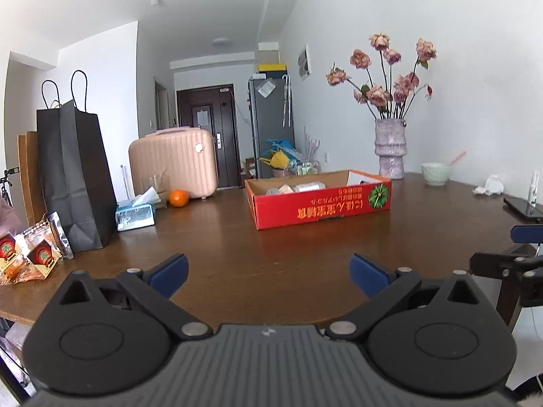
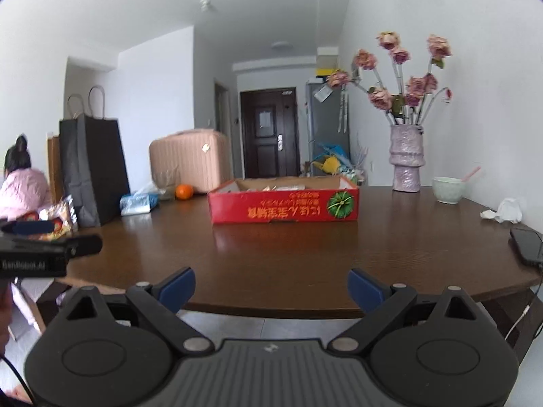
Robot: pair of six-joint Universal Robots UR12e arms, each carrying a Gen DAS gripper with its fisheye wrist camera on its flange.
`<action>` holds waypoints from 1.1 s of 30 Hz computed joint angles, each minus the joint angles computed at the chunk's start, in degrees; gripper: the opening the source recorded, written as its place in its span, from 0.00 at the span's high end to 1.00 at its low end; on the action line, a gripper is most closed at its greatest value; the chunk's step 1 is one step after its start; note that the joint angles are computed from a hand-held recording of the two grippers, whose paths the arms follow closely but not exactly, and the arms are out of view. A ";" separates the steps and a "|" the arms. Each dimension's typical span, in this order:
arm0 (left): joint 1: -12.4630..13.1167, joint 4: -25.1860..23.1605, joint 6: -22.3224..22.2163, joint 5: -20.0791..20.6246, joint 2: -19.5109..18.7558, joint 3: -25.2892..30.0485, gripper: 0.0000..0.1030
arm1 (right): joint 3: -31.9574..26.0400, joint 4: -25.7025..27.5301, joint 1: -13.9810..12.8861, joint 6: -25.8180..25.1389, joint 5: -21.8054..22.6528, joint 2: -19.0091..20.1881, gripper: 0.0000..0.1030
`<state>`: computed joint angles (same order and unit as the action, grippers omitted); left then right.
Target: Organize rigid objects
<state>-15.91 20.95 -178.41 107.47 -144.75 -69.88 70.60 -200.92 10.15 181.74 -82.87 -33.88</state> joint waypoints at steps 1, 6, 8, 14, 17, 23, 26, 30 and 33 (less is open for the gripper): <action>-0.04 0.76 -0.15 0.17 -0.05 -0.02 0.00 | -0.20 -0.40 0.21 -0.83 -0.43 0.03 0.06; -0.07 1.27 0.54 -0.12 -0.07 0.10 0.00 | -0.95 -2.60 0.24 -2.33 -0.59 0.15 0.06; -0.03 1.29 0.54 -0.46 0.03 -0.04 0.00 | -0.94 -2.21 0.18 -1.39 -0.65 0.09 0.06; 0.06 0.94 0.19 -0.60 0.07 0.00 0.00 | -1.23 -1.57 0.20 -1.94 -0.51 0.15 0.06; 0.10 0.77 0.20 -0.81 0.08 -0.06 0.00 | -1.35 -1.22 0.18 -1.72 -0.89 0.12 0.00; 0.17 0.73 0.17 -0.84 0.07 0.07 0.00 | -1.34 -1.37 0.11 -1.27 -0.76 0.13 0.00; 0.16 0.84 0.23 -0.81 0.07 0.03 0.00 | -1.32 -1.42 0.09 -1.33 -0.33 0.16 0.00; 0.19 0.90 0.41 -0.98 0.10 -0.07 0.00 | -1.38 -1.40 0.06 -1.42 -0.17 0.22 0.00; 0.20 1.19 0.83 -1.13 0.10 -0.17 0.00 | -1.36 -1.42 0.07 -1.32 -0.20 0.23 0.00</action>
<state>-15.71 22.14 -177.57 106.34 -144.65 -70.05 69.24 -202.33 10.23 180.42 -83.08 -33.65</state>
